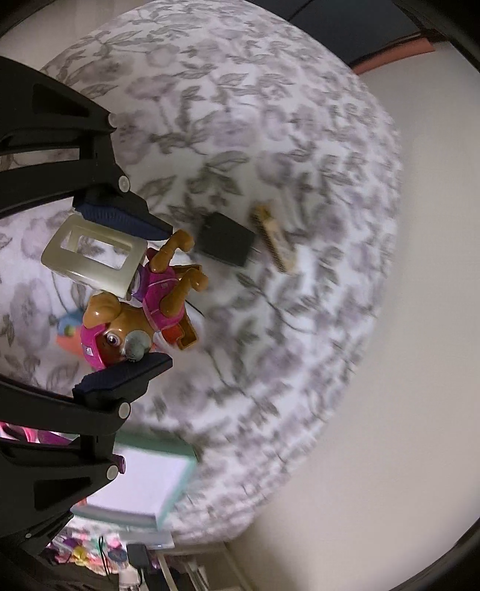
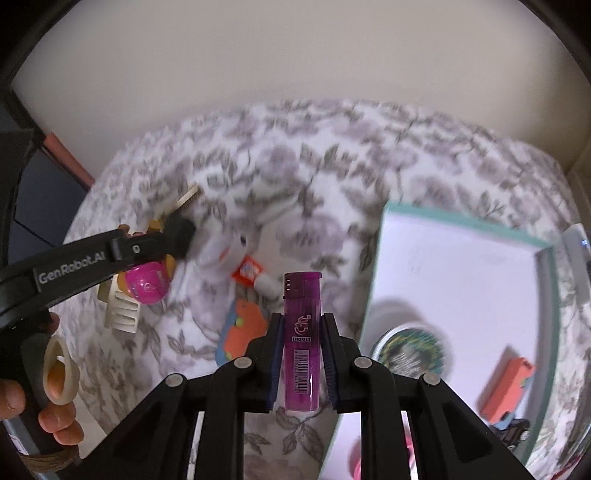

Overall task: Organize rigid objects
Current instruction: 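Lift the purple lighter with the right gripper while the left grasps the cream clip and toy figure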

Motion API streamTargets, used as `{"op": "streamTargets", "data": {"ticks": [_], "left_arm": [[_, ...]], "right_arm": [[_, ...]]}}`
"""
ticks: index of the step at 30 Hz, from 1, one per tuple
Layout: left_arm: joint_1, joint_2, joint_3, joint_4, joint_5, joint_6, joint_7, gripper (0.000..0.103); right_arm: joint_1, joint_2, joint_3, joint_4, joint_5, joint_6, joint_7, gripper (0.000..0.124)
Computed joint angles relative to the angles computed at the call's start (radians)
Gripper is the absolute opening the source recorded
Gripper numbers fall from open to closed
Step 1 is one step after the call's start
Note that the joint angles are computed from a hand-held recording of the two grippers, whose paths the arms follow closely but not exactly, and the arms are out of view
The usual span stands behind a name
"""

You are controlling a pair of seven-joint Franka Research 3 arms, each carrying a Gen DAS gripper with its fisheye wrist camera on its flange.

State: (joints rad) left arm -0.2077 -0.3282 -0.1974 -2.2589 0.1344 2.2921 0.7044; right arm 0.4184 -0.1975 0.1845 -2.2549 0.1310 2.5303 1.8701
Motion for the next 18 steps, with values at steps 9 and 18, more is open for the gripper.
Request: {"op": "streamTargets", "data": {"ticks": [9,18], "left_arm": [[-0.031,0.072,-0.038,0.11,0.039,0.02,0.004,0.065],[-0.092,0.227,-0.084,0.282,0.088,0.03,0.024,0.065]], "right_arm": [[-0.06,-0.074,-0.009,-0.032,-0.051,0.033,0.057,0.021],[-0.167,-0.146,-0.011,-0.079,-0.142,0.022,0.143,0.021]]}}
